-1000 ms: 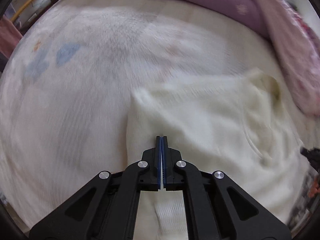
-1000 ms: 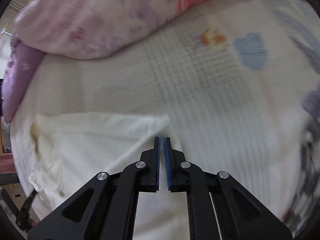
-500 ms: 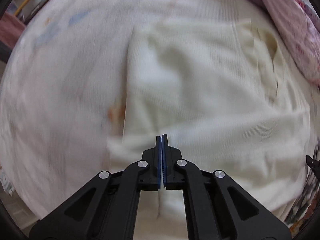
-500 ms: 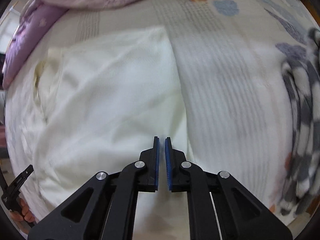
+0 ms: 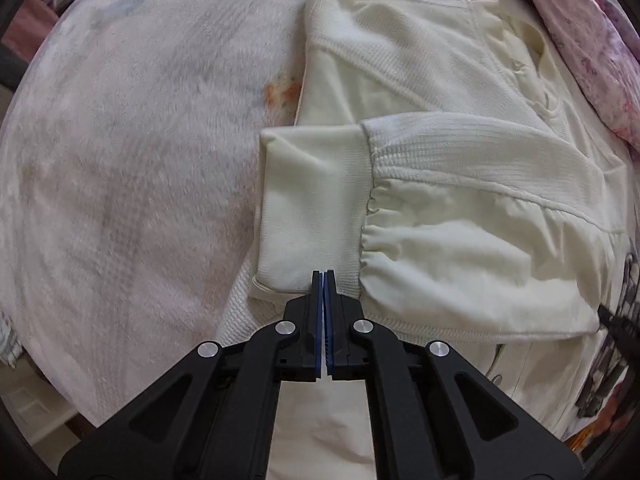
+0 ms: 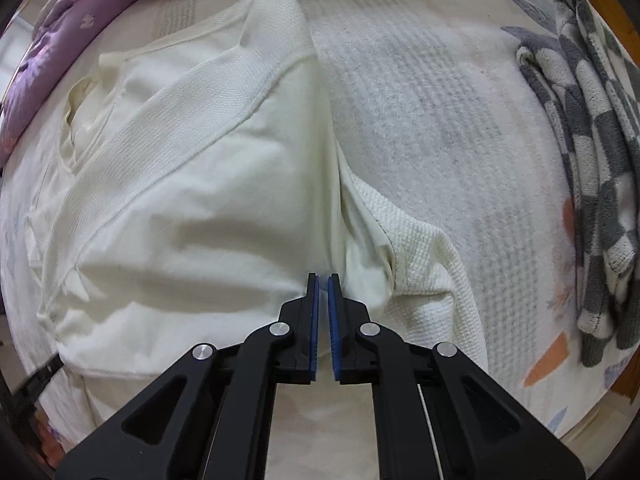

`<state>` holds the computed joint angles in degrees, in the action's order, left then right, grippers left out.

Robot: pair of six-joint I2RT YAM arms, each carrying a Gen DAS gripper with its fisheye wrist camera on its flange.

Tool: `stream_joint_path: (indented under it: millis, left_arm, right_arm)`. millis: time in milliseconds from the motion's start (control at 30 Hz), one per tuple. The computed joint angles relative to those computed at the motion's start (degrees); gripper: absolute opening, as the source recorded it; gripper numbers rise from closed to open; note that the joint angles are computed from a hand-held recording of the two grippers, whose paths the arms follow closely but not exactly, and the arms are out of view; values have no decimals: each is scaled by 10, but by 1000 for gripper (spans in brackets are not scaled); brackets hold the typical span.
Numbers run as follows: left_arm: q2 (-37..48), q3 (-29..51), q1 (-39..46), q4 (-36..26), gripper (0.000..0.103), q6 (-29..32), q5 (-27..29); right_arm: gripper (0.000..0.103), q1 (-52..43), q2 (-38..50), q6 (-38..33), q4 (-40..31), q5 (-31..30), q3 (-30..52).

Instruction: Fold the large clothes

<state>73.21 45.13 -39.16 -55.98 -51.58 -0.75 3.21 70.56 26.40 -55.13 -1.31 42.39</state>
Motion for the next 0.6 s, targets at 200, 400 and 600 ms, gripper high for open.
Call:
stream_joint_path:
  millis: [200,400,600]
  left_arm:
    - [-34,30,67,-5,39,63,-13]
    - [47,134,138,-4,42,133,-42]
    - [96,189,148,-1,49,164,-54]
  right_arm:
    - [85,-24,7,-35,-8,1,80]
    - [85,-84,66,-89,-4,-41,131]
    - [85,-110,143,-110,1,-72,199]
